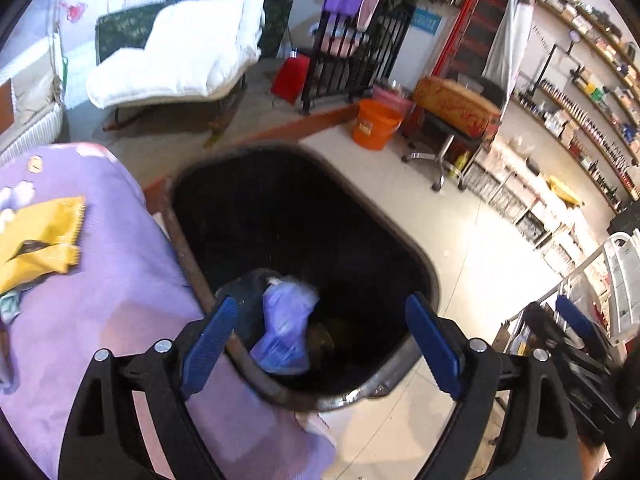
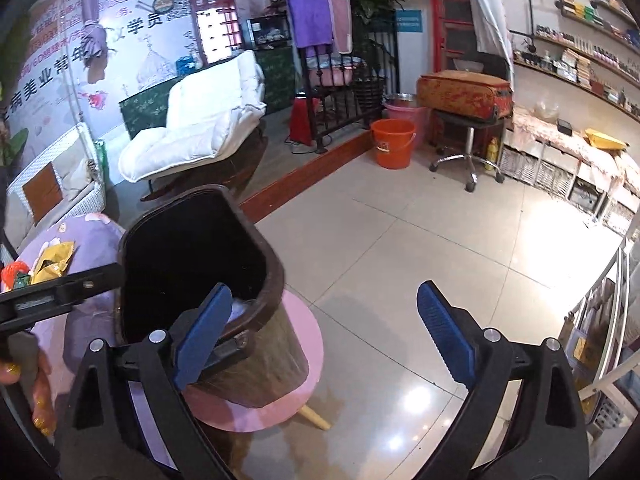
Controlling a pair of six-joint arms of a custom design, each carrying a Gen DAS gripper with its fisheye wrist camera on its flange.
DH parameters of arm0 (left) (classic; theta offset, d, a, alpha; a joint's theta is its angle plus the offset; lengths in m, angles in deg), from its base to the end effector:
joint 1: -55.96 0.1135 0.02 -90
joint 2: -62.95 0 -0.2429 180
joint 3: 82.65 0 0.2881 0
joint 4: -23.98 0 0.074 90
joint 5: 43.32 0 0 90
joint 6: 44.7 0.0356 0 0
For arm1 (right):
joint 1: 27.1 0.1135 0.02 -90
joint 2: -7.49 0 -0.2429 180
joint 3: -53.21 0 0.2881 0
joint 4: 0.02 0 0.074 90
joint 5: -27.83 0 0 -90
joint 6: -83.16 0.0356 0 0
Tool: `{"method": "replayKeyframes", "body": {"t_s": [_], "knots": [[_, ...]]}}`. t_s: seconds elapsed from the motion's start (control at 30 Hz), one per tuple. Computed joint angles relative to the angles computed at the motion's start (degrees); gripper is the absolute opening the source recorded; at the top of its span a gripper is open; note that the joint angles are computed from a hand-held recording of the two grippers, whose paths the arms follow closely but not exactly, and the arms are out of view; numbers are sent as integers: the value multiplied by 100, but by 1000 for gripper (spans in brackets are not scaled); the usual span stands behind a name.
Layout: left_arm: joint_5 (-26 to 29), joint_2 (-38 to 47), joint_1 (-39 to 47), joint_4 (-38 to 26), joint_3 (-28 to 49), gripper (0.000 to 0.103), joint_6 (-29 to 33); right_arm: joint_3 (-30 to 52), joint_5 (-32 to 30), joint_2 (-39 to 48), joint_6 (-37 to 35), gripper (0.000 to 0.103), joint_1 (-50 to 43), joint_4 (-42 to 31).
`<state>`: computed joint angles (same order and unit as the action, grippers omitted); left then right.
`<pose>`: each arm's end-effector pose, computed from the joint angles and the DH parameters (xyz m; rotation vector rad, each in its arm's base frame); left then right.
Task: Collect trash
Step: 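Open the left tool to drop the purple bag into the bin, then move the left tool to the green snack packet while the right tool reaches the white tissue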
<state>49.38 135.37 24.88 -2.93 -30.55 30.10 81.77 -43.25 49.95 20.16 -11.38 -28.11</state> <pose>0.2485 -0.1518 0.1646 0.3592 2.4123 -0.4282 0.1961 0.0432 0.1362 0.3873 2.2226 0.0158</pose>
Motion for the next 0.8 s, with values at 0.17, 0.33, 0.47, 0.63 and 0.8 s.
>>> {"method": "replayKeyframes", "body": {"t_s": [0.17, 0.33, 0.47, 0.63, 0.8], "knots": [[-223, -1281, -18, -207, -709, 90, -84, 208, -28, 378, 58, 93, 299, 159], [-539, -2116, -52, -624, -960, 90, -129, 431, -25, 666, 7, 93, 641, 247], [-557, -2759, 94, -982, -1139, 90, -115, 647, -34, 894, 10, 93, 988, 309], [-634, -4013, 459, -1698, -1546, 91, -41, 1029, -271, 1397, 9, 93, 1576, 485], [-514, -5506, 1226, -2715, -1879, 91, 189, 1535, -583, 2139, -64, 93, 2285, 701]]}}
